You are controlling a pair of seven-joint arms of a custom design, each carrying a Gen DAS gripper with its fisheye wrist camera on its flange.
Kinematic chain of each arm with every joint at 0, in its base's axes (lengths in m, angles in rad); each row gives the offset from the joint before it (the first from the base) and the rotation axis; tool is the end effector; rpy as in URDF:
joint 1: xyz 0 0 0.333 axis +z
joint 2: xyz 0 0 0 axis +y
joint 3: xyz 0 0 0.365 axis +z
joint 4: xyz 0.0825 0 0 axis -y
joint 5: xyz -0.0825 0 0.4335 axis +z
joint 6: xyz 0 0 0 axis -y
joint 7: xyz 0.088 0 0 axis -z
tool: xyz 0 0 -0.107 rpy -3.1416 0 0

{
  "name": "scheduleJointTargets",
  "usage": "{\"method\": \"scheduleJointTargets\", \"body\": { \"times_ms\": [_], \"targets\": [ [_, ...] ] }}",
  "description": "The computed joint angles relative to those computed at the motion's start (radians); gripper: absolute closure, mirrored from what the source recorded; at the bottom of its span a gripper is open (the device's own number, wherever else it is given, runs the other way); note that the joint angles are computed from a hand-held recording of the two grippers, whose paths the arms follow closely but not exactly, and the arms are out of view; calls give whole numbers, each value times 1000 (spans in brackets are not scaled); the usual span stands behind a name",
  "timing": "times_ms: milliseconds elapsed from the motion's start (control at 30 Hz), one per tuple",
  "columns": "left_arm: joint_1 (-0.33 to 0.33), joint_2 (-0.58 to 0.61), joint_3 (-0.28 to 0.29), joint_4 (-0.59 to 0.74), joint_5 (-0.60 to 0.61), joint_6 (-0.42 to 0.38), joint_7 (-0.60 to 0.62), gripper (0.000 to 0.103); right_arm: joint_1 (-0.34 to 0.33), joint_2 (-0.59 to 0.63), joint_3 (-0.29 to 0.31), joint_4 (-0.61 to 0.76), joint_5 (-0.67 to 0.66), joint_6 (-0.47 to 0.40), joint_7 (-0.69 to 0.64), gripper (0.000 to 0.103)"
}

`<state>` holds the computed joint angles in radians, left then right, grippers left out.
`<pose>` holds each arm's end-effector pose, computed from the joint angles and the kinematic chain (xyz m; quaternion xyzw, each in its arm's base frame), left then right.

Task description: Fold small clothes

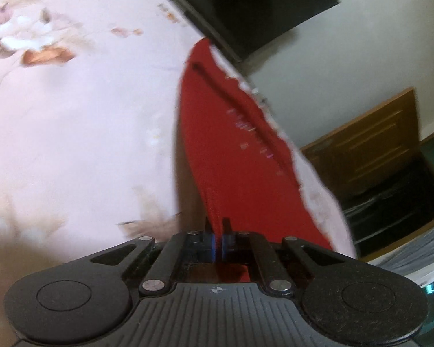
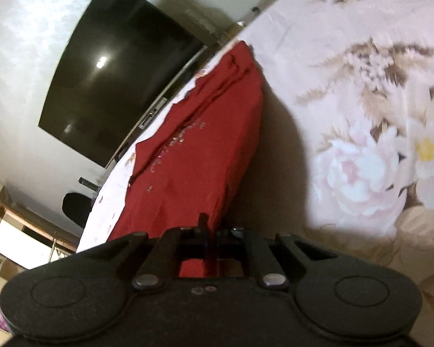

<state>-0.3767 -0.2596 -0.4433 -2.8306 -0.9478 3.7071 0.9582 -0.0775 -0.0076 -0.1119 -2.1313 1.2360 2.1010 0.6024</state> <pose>0.3349 -0.2039 0.3942 -0.8111 0.3097 -0.4892 0.0832 0.5922 -0.0677 0.4595 -0.6366 0.5898 0.1111 0.4844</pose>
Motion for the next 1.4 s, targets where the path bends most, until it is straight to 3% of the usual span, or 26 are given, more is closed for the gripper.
{"method": "scheduleJointTargets", "body": {
  "times_ms": [33,133,433,733,1000,1200,1333,1400],
  "targets": [
    [0,10,7,2,-3,-24,6,100,-1,4,0,1,-14,4,-10,98],
    [-5,50,24,-1,52,32,-60,100,6,51,10,17,-110,49,44,98],
    [-9,31,35,29,27,43,-43,100,0,37,25,34,-44,36,11,98],
    [95,26,72,149,89,37,122,100,17,52,33,133,78,54,-130,98],
    [164,112,115,319,61,27,294,100,17,164,76,312,143,75,-178,98],
    [183,209,172,485,50,-5,431,100,12,292,130,498,138,104,-152,98],
    [176,283,207,611,-33,-51,604,100,1,400,173,640,97,130,-96,98],
    [173,320,231,660,-42,-70,635,100,-3,465,196,722,61,137,-58,98]
  ]
}}
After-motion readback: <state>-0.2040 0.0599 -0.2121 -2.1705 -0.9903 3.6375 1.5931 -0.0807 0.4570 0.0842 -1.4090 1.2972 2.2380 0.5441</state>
